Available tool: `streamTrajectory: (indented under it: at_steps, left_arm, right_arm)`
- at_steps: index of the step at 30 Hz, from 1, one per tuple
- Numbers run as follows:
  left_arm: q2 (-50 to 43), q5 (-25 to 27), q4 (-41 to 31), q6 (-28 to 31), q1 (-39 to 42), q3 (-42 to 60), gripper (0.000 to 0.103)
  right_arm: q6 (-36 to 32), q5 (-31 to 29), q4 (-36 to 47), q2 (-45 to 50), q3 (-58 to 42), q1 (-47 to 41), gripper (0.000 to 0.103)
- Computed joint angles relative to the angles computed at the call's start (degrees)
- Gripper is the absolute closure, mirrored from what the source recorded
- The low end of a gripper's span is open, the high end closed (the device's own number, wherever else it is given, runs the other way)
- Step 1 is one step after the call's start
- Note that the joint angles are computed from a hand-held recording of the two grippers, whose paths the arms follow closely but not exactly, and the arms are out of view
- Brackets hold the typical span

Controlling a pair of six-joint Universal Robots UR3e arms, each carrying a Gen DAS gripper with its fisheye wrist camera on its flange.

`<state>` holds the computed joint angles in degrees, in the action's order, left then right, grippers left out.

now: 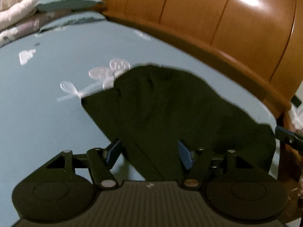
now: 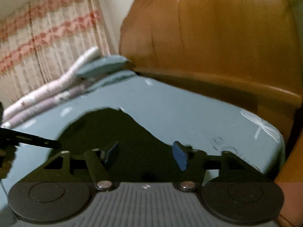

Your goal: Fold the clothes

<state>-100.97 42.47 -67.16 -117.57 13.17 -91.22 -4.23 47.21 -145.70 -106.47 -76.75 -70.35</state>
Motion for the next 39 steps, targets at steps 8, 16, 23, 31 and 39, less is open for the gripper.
streamTrajectory:
  at_steps: [8,16,23,31,39]
  left_arm:
    - [-6.1,-4.0,6.8,-2.0,-6.6,4.4,0.038]
    - [-9.9,4.2,14.3,-8.9,-5.9,5.5,0.04]
    - [-12.7,-4.0,-12.2,-3.8,-10.4,23.7,0.037]
    - [-31.9,-1.6,-26.7,-8.6,-20.4,50.9,0.037]
    - [-33.6,0.8,-22.4,-12.8,-21.0,51.9,0.049]
  right_arm:
    - [-3.4,-5.3,4.2,-0.3,0.3,-2.3,0.034]
    - [-4.1,-3.9,7.9,1.5,-3.1,-1.2,0.033]
    - [-5.6,-7.2,10.6,1.2,-4.4,-2.6,0.031]
    - [-7.6,-8.2,16.5,2.3,-8.9,-2.8,0.03]
    - [-3.8,-7.6,18.3,3.7,-12.6,-1.1,0.03]
